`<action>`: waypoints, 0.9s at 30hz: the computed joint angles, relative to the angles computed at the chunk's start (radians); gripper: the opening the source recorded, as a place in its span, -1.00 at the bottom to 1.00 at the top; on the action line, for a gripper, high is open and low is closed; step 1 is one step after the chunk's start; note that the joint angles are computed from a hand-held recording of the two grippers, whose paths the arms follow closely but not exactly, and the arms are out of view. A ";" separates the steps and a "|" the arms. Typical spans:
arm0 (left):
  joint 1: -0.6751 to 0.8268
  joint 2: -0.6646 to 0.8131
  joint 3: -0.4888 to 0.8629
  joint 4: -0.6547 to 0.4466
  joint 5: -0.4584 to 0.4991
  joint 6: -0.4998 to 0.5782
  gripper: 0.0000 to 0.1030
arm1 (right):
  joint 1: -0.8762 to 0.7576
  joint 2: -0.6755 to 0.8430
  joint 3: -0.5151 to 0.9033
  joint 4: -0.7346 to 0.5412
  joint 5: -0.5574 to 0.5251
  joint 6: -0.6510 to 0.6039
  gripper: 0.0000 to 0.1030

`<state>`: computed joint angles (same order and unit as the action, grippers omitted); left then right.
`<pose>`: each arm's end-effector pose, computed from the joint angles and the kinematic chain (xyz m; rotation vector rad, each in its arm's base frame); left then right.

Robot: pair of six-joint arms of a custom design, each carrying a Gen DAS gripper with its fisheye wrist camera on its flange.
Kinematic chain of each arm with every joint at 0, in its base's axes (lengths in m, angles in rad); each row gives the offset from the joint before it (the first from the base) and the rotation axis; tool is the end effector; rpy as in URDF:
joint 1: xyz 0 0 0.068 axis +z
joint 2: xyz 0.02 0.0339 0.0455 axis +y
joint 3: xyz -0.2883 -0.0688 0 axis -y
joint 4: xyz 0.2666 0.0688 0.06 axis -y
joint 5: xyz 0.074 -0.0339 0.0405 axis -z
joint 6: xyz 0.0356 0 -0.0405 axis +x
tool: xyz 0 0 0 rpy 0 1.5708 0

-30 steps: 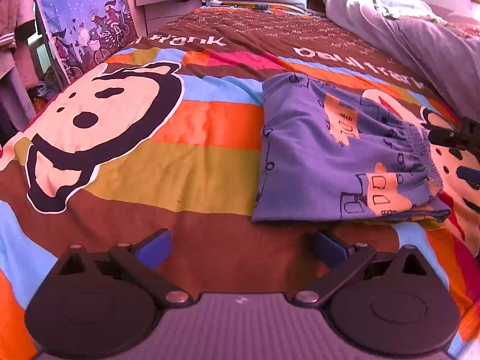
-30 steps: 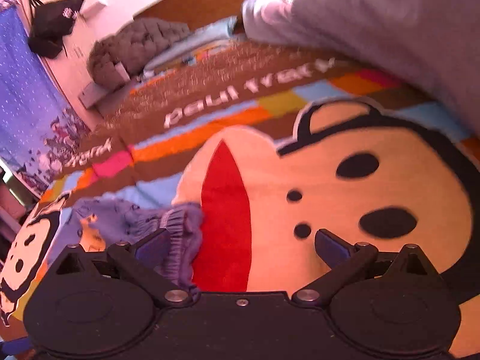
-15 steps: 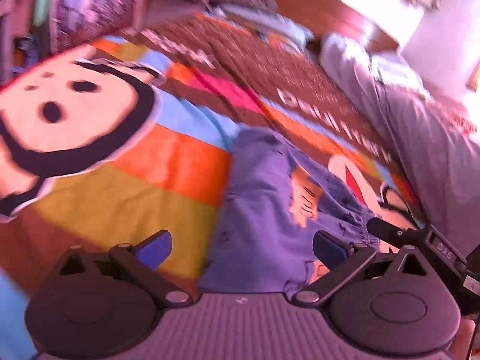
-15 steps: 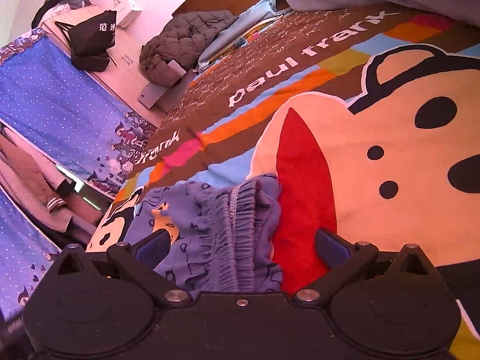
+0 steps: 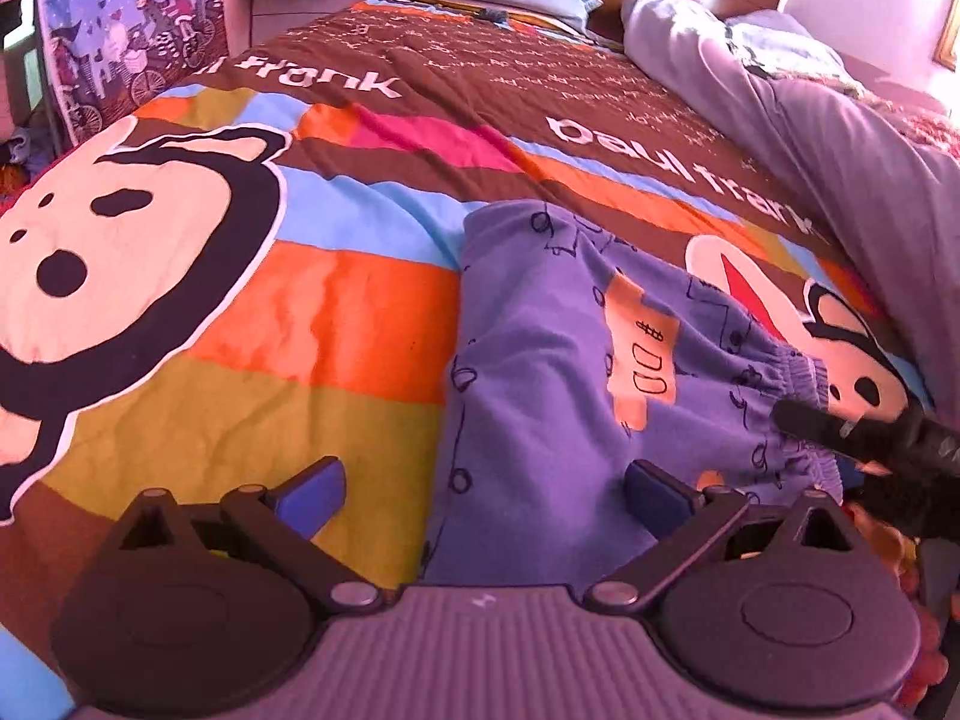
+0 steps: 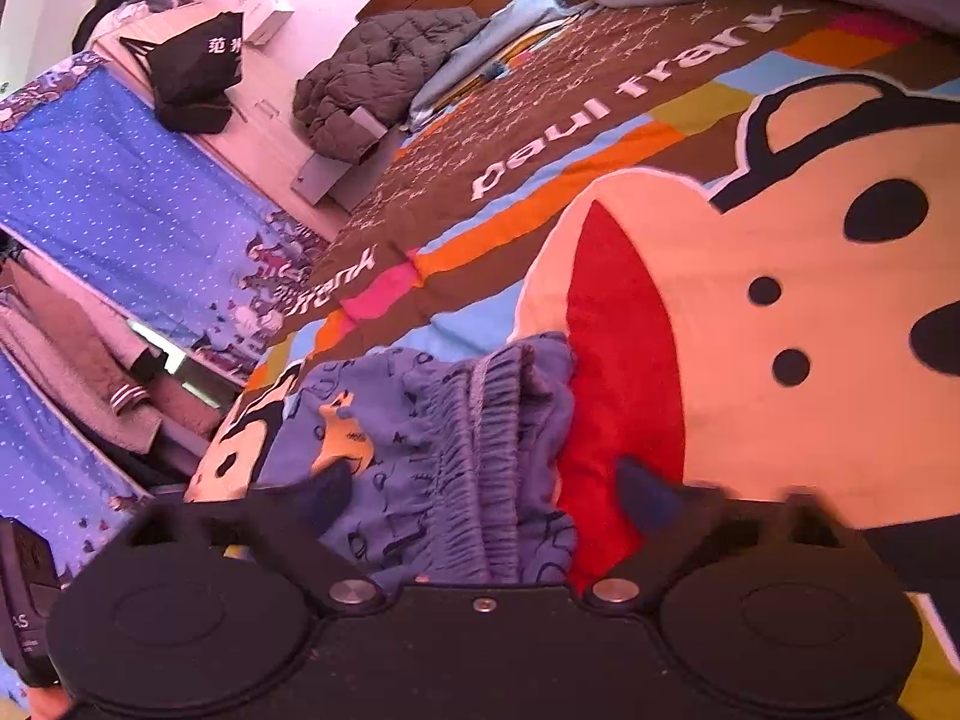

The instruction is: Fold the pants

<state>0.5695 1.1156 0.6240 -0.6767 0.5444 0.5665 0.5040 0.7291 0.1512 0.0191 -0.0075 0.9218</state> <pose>0.1763 0.0910 0.2034 0.1386 2.5004 -0.3139 0.1347 0.0746 0.1521 0.4620 2.2021 0.8218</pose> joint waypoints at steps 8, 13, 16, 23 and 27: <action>0.017 0.082 0.090 -0.107 0.040 -0.010 0.28 | -0.040 -0.025 -0.030 0.009 -0.065 0.058 -0.20; -0.049 0.018 0.079 -0.106 -0.040 -0.049 -0.21 | 0.013 -0.035 -0.016 -0.035 0.010 0.048 -0.27; -0.105 -0.065 0.055 -0.092 -0.106 -0.084 -0.37 | 0.113 0.018 0.040 -0.087 0.137 0.031 -0.29; -0.219 -0.232 0.023 -0.104 -0.222 -0.138 -0.46 | 0.391 0.100 0.130 -0.181 0.496 0.025 -0.47; -0.197 -0.239 0.048 -0.153 -0.188 -0.121 -0.47 | 0.499 0.104 0.168 -0.239 0.650 0.060 -0.52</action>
